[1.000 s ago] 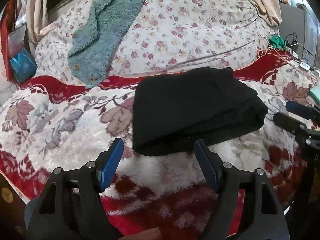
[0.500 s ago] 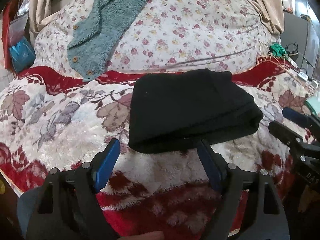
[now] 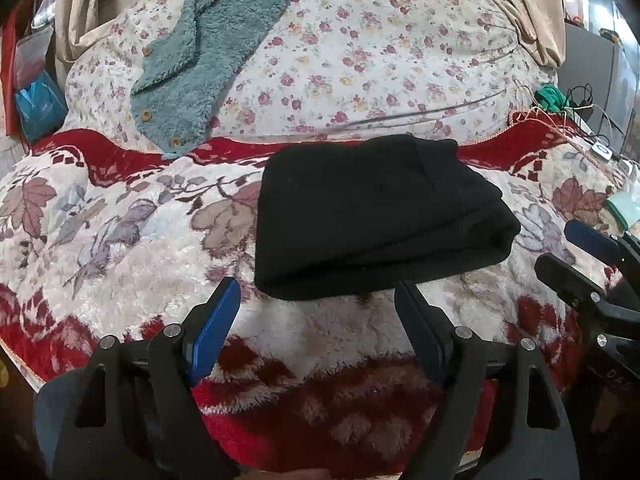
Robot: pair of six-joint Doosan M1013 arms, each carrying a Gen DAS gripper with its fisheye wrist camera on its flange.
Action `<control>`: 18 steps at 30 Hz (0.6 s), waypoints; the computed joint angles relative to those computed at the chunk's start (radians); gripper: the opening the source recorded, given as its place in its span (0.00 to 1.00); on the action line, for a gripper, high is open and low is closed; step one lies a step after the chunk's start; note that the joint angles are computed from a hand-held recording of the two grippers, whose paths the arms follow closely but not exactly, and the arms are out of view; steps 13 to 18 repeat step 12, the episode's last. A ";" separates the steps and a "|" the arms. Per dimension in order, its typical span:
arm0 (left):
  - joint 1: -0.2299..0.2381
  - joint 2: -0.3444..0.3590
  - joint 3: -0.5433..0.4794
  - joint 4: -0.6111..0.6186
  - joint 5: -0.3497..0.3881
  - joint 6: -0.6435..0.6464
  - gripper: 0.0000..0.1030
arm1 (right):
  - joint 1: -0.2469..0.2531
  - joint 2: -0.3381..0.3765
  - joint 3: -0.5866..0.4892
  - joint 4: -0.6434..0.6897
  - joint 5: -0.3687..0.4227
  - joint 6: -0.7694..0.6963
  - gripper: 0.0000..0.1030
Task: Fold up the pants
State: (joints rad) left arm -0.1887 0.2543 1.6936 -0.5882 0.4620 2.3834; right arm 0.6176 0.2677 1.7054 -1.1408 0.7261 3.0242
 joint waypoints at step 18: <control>-0.012 -0.011 0.027 0.009 -0.074 0.040 0.78 | 0.005 0.004 -0.003 -0.016 0.010 0.004 0.54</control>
